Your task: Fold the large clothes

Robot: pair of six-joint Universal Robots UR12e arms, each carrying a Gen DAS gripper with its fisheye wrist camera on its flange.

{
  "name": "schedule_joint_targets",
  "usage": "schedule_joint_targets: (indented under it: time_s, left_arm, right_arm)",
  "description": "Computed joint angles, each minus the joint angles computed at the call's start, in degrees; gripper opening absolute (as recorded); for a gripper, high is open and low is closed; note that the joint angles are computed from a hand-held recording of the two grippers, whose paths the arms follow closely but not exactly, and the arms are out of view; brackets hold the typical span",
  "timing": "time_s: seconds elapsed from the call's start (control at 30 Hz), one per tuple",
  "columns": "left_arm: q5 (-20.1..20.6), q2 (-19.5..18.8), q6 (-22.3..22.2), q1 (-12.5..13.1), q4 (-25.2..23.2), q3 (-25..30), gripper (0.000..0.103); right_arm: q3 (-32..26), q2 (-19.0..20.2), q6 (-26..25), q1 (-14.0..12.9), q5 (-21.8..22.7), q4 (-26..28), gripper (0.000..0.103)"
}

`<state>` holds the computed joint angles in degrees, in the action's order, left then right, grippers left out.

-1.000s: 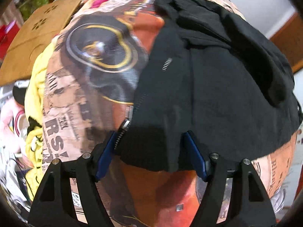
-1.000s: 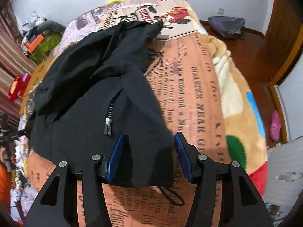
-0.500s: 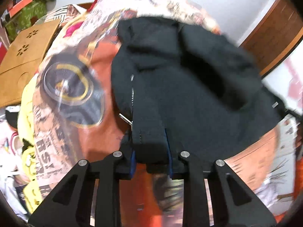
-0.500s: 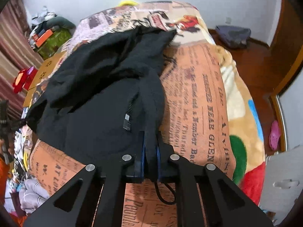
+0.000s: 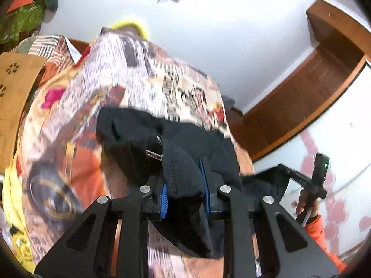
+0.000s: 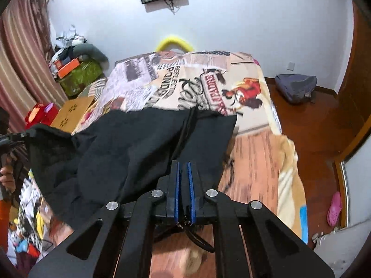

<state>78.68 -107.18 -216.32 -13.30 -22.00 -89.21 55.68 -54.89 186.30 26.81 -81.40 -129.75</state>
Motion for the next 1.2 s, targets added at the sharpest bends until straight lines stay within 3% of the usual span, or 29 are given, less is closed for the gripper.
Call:
schedule_joint_targets:
  time_s: [0.23,0.4,0.63,0.77,0.87,0.93,1.0,1.13,1.2]
  left_arm:
    - [2.8,-5.9,-4.1,3.7,-1.8,5.5,0.022]
    - [3.4,-10.7,-7.2,6.1,-4.9,7.6,0.022]
    - [5.3,-16.2,-3.4,6.4,-13.8,11.7,0.022]
    - [14.2,-17.5,3.1,4.4,-18.8,14.5,0.035]
    - [20.7,-17.1,7.5,2.9,-21.2,15.7,0.04]
    - [23.3,-16.1,10.1,2.3,-21.0,15.5,0.042]
    - [26.0,-14.7,12.0,1.6,-19.5,14.7,0.057]
    - [29.5,-12.8,14.1,0.2,-15.5,13.8,0.061]
    - [29.7,-12.2,15.0,-0.5,-15.2,14.0,0.061]
  right_arm:
    - [-12.9,8.3,3.6,-1.5,-2.0,4.7,0.006]
    - [-24.6,16.5,5.2,-2.2,-3.3,13.7,0.006]
    - [-38.3,26.5,6.1,-2.6,-4.7,26.0,0.006]
    - [-35.2,25.5,6.1,-2.5,-5.7,22.5,0.008]
    - [-37.3,25.7,4.8,-2.6,-6.6,25.2,0.009]
    - [-37.4,25.0,4.2,-2.3,-10.0,25.4,0.009]
    - [-34.1,22.9,3.0,-2.1,-12.7,21.5,0.009]
    - [-25.3,17.0,2.4,-2.0,-12.9,12.3,0.014]
    - [-21.1,14.0,1.9,-2.0,-9.7,7.7,0.03]
